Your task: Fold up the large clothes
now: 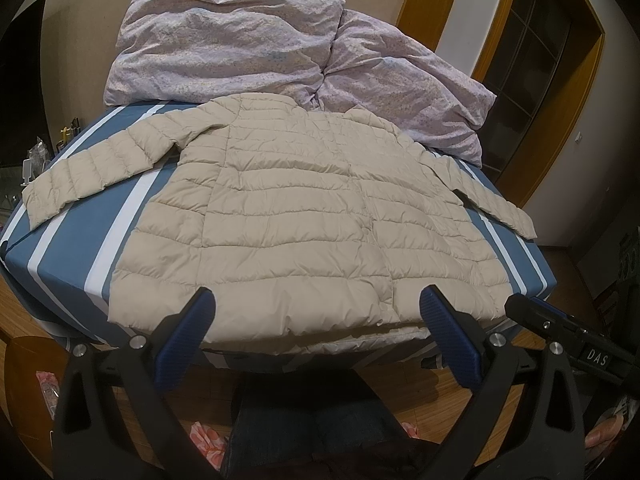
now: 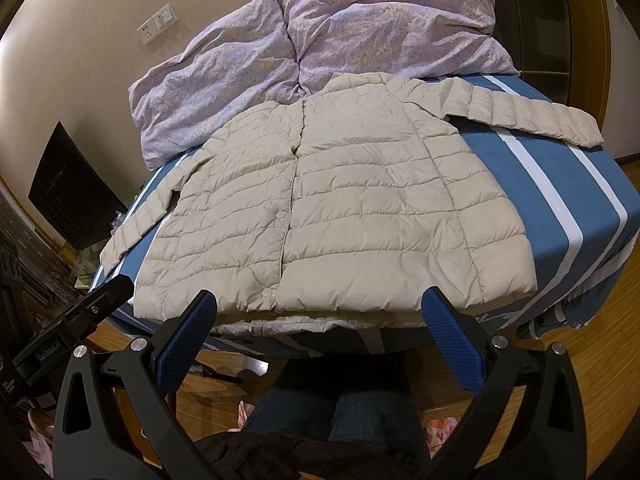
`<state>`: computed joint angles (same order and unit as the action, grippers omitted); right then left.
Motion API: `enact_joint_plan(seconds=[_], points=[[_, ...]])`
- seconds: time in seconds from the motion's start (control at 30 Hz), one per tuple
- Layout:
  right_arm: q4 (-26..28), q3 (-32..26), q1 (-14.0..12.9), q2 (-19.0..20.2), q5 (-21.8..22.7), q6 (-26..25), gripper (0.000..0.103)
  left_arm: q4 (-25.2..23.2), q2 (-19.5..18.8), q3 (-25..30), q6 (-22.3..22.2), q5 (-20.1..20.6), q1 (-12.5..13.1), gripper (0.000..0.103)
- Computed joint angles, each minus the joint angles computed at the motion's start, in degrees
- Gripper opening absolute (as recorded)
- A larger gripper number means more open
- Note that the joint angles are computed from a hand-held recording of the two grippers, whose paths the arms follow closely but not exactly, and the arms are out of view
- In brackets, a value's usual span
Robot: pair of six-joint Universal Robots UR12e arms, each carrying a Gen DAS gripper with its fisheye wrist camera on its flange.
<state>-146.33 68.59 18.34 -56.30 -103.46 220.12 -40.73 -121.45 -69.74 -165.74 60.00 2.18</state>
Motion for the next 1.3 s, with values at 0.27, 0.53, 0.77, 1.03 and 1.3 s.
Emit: enact_joint_plan(seconds=[0.27, 0.53, 0.77, 1.03, 1.3], points=[[-0.03, 0.06, -0.02, -0.02, 0.04, 0.14, 0.102, 0.01, 0.00, 0.00, 0.00, -0.02, 0.01, 0.101], [-0.07, 0.12, -0.08, -0.03, 0.07, 0.15, 0.102, -0.01, -0.01, 0.02, 0.04, -0.02, 0.00, 0.101], [-0.16, 0.30, -0.56, 0.02, 0.20, 0.53, 0.102, -0.27, -0.03, 0.10, 0.10, 0.06, -0.01, 0.101], [0.67, -0.65, -1.03, 0.44, -2.13, 1.13, 0.102, -1.12, -1.38, 1.82, 0.17, 1.53, -0.69, 0.101], [3.41, -1.19, -3.21, 0.96, -5.13, 6.10, 0.102, -3.43, -6.62, 9.85, 0.13, 7.31, -2.01, 0.101]])
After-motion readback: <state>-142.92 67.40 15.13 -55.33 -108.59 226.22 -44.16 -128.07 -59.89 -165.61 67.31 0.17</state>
